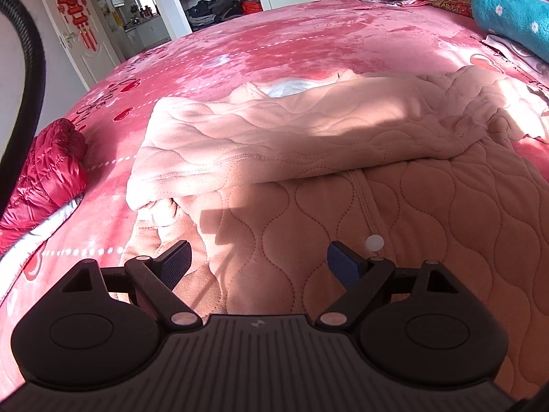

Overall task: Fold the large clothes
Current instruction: 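Grasp the other sleeve with the right gripper and lift it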

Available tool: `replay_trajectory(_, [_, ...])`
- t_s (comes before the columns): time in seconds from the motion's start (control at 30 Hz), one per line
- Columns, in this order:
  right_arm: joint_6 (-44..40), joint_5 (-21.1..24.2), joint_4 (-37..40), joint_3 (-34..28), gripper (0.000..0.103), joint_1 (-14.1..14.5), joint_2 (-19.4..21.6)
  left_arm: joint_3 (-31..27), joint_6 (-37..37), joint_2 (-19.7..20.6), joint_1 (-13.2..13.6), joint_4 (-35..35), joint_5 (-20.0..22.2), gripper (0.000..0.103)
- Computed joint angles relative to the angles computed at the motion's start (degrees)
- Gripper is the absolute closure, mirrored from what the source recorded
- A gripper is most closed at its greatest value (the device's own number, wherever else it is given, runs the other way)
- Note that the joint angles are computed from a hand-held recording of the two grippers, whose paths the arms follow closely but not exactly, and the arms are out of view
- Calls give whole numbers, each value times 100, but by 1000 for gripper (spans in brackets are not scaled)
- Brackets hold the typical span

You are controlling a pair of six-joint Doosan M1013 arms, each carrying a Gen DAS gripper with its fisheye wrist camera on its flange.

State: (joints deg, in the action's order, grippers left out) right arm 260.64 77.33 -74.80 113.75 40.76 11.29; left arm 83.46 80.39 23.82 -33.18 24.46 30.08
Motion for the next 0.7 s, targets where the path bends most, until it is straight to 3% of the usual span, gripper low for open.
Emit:
replay_trajectory(0.03, [-24,33,60,-22,26,-12,10,33,9,-27,16,-84,-20,0])
replay_trajectory(0.1, [60,58,126,-26,64,-21,10,59,193,-74,94,-470,-58,0])
replay_trajectory(0.23, [-110,222,128,-112,86,-5,22,102,419,-154,225,-1008,-118,0])
replay_trajectory(0.37, [-1002,567,-191,-471,90,18,101,174,656,-256,416,-1563,-261,0])
replay_trajectory(0.5, [-2183,714,-1112,-991,91,97,263,249,657,-328,558,-1875,-460,0])
replay_trajectory(0.6, [-3266,208,-2044,-1440,91,153,453,262,612,-327,649,-1978,-622,0])
replay_trajectory(0.7, [-4190,-782,-2641,-1881,91,174,698,305,605,-345,731,-2288,-747,0])
